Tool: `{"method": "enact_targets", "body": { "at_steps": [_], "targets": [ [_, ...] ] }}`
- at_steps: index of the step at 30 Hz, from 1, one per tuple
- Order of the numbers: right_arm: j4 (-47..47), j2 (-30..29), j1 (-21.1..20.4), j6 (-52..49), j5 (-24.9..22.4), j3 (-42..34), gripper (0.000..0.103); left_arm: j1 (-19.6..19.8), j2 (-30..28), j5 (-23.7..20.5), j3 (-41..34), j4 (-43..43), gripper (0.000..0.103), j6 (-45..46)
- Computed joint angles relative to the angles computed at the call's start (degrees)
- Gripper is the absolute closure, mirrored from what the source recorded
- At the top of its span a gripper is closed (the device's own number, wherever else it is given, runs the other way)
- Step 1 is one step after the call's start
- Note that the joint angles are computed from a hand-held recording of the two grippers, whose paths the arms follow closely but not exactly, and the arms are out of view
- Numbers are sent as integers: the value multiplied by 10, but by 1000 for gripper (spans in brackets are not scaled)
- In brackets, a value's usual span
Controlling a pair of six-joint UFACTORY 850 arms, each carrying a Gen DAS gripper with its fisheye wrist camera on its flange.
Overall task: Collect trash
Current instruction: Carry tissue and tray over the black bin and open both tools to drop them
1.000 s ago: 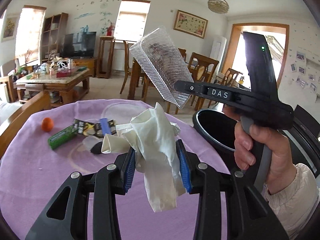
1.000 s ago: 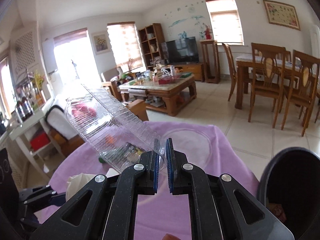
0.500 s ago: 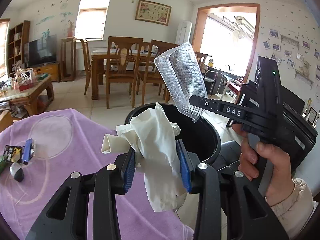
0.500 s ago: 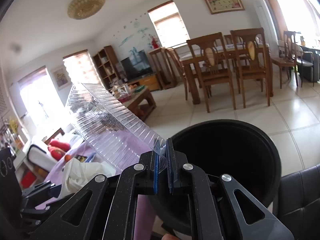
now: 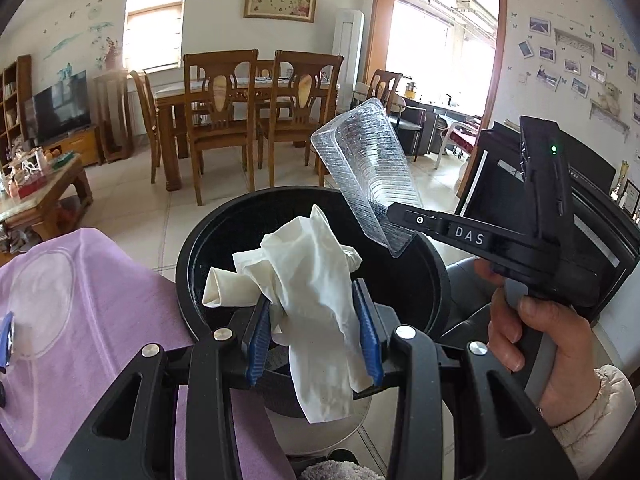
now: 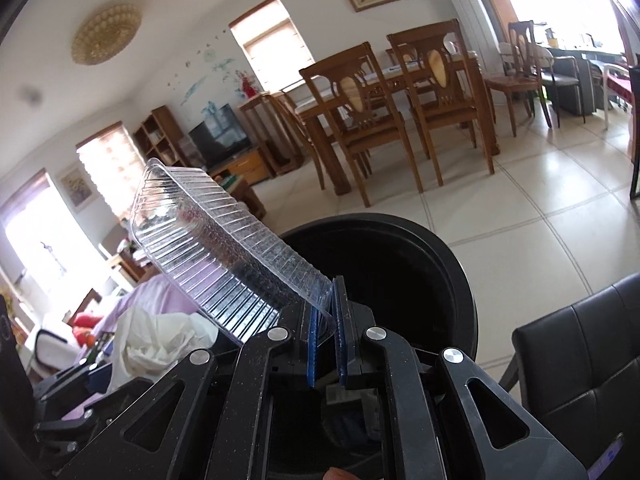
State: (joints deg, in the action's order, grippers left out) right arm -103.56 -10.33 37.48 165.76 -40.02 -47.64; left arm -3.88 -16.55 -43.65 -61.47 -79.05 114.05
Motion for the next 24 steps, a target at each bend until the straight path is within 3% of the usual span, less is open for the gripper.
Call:
{"method": "enact_targets", "body": {
  "at_steps": [12,16,18,19,20,22,24],
  "targets": [
    [-27,-31,-32,22,27,-18,95,-24,-28,27,-28,31,65,-39],
    [-13,-41,-25,15,28,-31,95,-27,-29,40,-33,44,61,-54],
    [-14,-43,-26,13,33,-34,93,-28,-23,53,-28,40,54,-49],
    [-22,-43,-27,20,34,-33,82,-30,-21,59,-27,34,42,-42],
    [-30,-43,-28,28,35,-33,64,-29,-17,62,-22,22,32,-28],
    [-30,-43,-23,35,28,-33,46,-26,-8,62,-13,3,23,-7],
    [-30,-43,-19,38,24,-34,42,-25,-2,58,-10,1,23,1]
  ]
}}
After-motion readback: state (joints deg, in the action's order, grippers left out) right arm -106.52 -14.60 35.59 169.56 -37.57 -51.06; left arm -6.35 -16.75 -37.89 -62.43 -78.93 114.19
